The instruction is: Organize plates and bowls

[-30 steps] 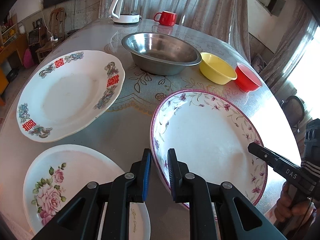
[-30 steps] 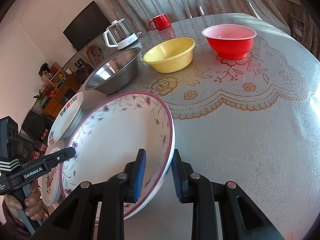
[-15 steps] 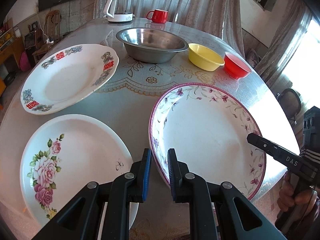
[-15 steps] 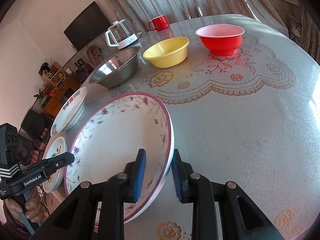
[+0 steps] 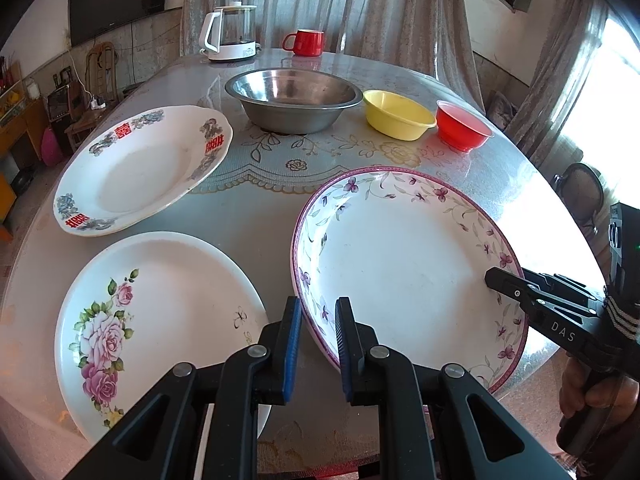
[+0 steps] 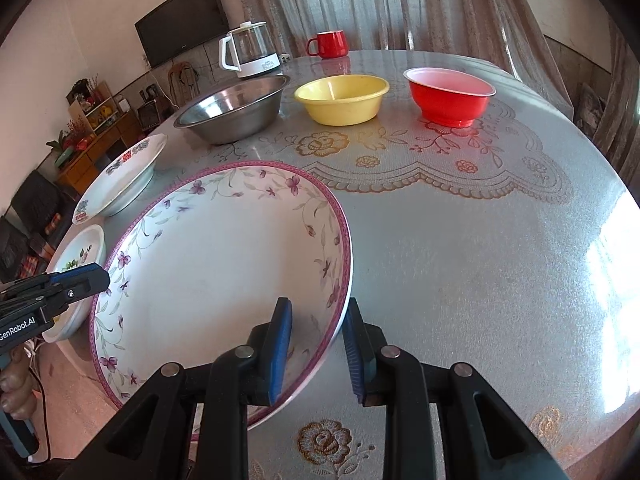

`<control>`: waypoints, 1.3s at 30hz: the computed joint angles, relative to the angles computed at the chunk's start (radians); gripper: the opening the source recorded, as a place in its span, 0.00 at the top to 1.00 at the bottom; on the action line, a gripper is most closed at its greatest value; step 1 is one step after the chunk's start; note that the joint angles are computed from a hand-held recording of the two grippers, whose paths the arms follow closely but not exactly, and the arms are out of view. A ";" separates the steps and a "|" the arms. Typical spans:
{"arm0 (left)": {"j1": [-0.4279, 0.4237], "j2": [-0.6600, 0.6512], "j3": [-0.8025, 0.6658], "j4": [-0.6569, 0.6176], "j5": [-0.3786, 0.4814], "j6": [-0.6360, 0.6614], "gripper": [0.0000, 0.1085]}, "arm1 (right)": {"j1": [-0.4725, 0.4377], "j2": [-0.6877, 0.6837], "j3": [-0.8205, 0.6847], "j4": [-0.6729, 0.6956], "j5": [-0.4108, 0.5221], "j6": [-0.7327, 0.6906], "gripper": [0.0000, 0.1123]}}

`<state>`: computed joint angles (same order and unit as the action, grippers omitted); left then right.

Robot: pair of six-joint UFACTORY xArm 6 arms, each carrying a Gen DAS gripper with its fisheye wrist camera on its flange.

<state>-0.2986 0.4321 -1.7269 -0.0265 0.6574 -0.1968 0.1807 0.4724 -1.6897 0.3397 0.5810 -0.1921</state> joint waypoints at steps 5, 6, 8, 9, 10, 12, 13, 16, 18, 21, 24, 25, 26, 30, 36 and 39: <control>0.008 -0.008 0.012 -0.063 -0.017 0.031 0.86 | 0.001 0.001 -0.003 -0.002 0.004 0.030 0.74; 0.007 -0.010 0.014 -0.070 -0.021 0.037 0.86 | 0.001 -0.001 -0.002 0.001 0.004 0.032 0.74; 0.004 -0.010 0.015 -0.065 -0.027 0.039 0.85 | 0.001 0.001 -0.005 -0.007 0.006 0.038 0.74; 0.002 -0.012 0.018 -0.051 -0.033 0.031 0.85 | 0.001 0.000 -0.005 -0.013 0.009 0.044 0.74; 0.001 -0.014 0.023 -0.036 -0.040 0.022 0.85 | 0.002 -0.001 -0.006 -0.022 0.011 0.052 0.74; 0.003 -0.022 0.036 -0.033 -0.053 0.018 0.85 | 0.004 -0.006 -0.002 -0.058 0.002 0.076 0.74; 0.006 -0.027 0.043 -0.045 -0.059 0.022 0.85 | 0.006 -0.014 0.008 -0.084 -0.017 0.093 0.74; 0.013 -0.047 0.071 -0.059 -0.088 0.029 0.85 | 0.010 -0.030 0.020 -0.131 -0.058 0.123 0.74; 0.017 -0.061 0.089 -0.056 -0.112 0.027 0.85 | 0.015 -0.041 0.027 -0.155 -0.082 0.124 0.74; 0.030 -0.080 0.116 -0.063 -0.148 0.027 0.85 | 0.025 -0.063 0.049 -0.153 -0.128 0.107 0.74; 0.054 -0.088 0.128 -0.082 -0.167 0.020 0.85 | 0.032 -0.076 0.054 -0.104 -0.151 0.071 0.74; 0.064 -0.090 0.130 -0.082 -0.172 0.012 0.85 | 0.034 -0.076 0.051 -0.087 -0.154 0.057 0.74; 0.074 -0.090 0.132 -0.079 -0.175 0.001 0.85 | 0.035 -0.073 0.044 -0.078 -0.155 0.052 0.74; 0.114 -0.092 0.143 -0.082 -0.187 -0.022 0.85 | 0.036 -0.047 -0.003 -0.035 -0.131 0.027 0.74; 0.169 -0.077 0.139 -0.099 -0.204 -0.060 0.85 | 0.024 0.019 -0.111 0.062 -0.063 0.008 0.74; 0.195 -0.067 0.129 -0.129 -0.204 -0.065 0.85 | 0.020 0.070 -0.189 0.084 -0.017 0.017 0.74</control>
<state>-0.1033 0.3651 -1.5980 -0.1555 0.4538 -0.2620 0.2007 0.5429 -1.8787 0.4240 0.5645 -0.1754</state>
